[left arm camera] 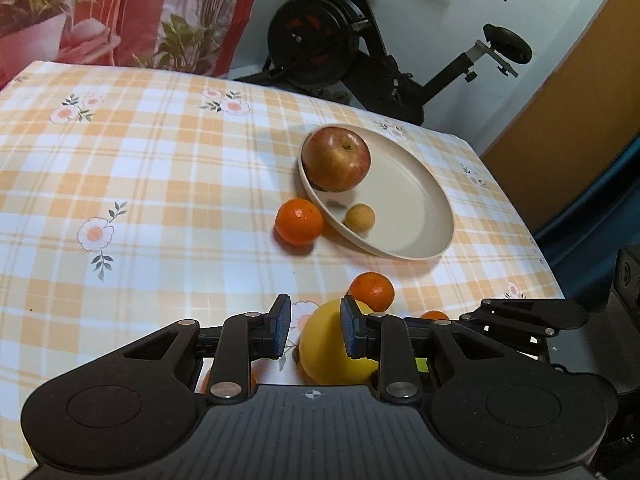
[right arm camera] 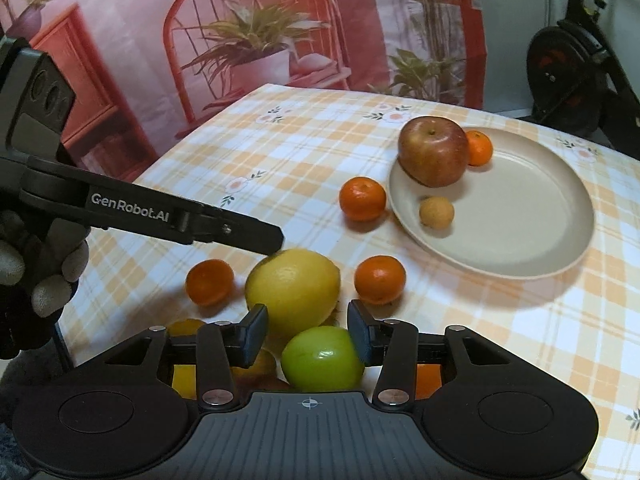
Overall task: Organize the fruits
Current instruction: 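Withdraw both tools from the plate toward the yellow lemon, then close the right tool on the yellow lemon while the left tool presses its top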
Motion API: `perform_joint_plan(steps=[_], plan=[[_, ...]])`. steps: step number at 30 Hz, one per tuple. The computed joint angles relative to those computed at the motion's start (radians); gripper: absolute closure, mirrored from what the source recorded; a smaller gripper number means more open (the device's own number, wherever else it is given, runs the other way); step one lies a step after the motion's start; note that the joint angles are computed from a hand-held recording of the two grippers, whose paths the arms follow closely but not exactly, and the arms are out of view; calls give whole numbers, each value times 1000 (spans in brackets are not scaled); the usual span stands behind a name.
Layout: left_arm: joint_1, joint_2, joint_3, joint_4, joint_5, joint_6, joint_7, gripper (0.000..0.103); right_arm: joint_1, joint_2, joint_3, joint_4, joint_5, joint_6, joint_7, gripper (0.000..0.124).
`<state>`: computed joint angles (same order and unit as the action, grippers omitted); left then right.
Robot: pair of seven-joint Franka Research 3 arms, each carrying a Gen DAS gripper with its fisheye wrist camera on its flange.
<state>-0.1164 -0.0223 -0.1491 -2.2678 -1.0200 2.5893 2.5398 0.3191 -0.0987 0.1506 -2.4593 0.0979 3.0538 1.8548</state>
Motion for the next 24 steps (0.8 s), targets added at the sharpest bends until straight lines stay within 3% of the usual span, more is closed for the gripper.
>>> perform_joint_plan(steps=[9, 18, 24], plan=[[25, 20, 5, 31, -15, -86, -17, 75, 25, 44, -13, 53, 32, -18, -63, 80], [37, 20, 8, 33, -21, -82, -46, 75, 43, 85, -27, 86, 95, 3, -105, 75], [42, 32, 4, 47, -11, -86, -64, 75, 47, 121, -44, 118, -33, 26, -5, 74]])
